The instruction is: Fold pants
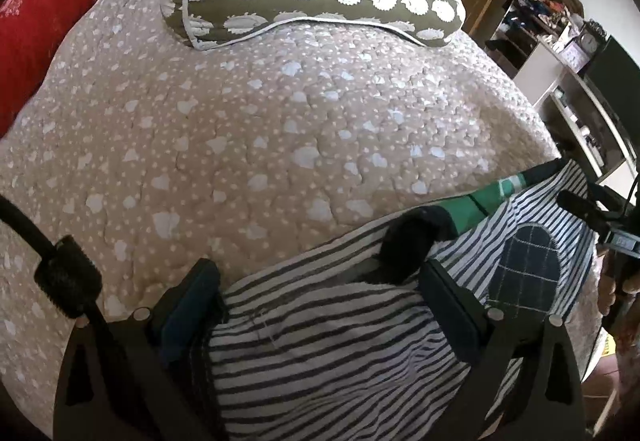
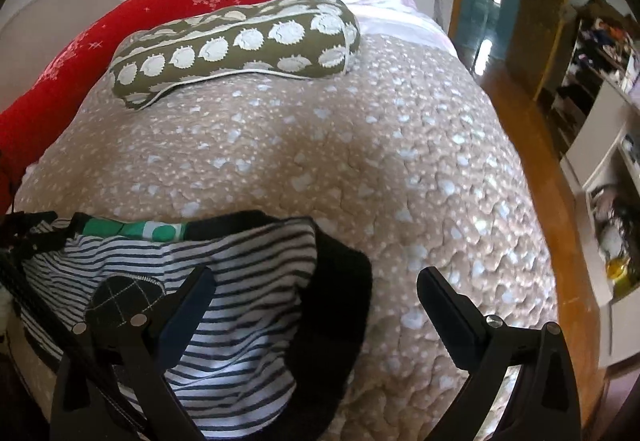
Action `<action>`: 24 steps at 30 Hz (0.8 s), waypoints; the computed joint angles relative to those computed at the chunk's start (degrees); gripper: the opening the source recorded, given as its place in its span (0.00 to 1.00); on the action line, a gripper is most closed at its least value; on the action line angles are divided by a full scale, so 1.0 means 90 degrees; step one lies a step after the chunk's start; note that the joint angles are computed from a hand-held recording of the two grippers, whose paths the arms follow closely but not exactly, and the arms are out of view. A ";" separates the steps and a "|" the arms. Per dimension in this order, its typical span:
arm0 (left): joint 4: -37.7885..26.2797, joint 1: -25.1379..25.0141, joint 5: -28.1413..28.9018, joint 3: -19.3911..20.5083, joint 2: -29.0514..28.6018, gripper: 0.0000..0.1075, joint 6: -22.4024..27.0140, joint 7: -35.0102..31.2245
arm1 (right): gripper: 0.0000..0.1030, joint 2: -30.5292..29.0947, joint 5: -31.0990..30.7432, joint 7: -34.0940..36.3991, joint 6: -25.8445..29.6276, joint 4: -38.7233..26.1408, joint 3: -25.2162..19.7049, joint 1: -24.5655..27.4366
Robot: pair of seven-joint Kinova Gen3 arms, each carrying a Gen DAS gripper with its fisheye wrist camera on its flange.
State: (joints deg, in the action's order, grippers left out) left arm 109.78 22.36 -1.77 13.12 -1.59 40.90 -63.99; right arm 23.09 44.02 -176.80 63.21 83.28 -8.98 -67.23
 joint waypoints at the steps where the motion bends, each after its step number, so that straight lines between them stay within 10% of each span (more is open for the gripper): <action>1: -0.0021 0.0019 -0.0127 0.0037 0.0024 0.90 0.0031 0.0148 | 0.99 -0.0004 -0.0053 -0.0039 -0.0125 0.0035 -0.0010 0.0052; 10: -0.0137 0.0007 -0.0126 -0.0031 -0.0024 0.51 0.0314 0.0253 | 0.98 -0.0010 -0.0247 -0.0432 -0.0803 0.0173 0.0086 0.0138; 15: -0.0360 0.0129 -0.0397 0.0166 -0.0053 0.19 0.0623 0.0455 | 0.30 -0.0282 -0.0525 -0.0285 -0.1158 0.0431 -0.0011 0.0266; 24: -0.0774 0.0434 -0.1357 0.0353 0.0000 0.12 0.1174 0.1774 | 0.19 -0.0788 0.0203 -0.1697 -0.0576 0.0768 -0.0271 -0.0158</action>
